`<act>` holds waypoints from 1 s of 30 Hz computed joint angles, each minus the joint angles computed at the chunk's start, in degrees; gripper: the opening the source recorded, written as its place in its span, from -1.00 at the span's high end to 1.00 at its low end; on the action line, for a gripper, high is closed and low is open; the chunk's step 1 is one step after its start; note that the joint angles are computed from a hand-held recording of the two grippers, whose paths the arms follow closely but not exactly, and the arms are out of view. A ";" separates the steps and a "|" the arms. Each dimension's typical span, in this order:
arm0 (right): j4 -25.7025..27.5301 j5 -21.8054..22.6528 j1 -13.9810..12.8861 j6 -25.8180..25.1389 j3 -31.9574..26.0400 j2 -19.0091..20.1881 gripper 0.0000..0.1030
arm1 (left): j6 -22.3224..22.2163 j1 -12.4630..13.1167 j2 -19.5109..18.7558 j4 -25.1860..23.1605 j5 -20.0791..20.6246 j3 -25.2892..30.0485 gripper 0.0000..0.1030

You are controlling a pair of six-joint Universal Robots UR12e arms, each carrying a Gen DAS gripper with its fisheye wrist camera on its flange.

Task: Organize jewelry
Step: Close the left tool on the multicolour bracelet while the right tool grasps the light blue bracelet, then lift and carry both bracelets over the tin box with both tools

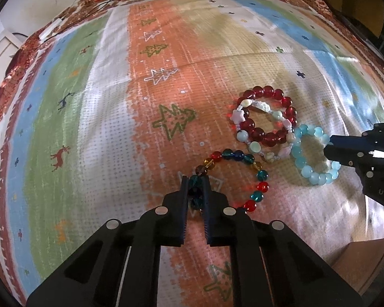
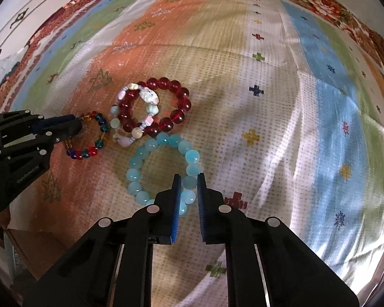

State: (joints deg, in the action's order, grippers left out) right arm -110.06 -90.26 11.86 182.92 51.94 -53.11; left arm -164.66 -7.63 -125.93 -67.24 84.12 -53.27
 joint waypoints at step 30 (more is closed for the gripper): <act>-9.95 1.66 1.11 -1.73 6.22 -5.91 0.77 | -4.98 0.68 6.41 8.35 -6.18 -6.87 0.82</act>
State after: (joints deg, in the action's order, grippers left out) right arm -120.01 -88.60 12.98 181.19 58.16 -59.02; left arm -169.64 -6.95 -119.51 -58.89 77.95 -60.14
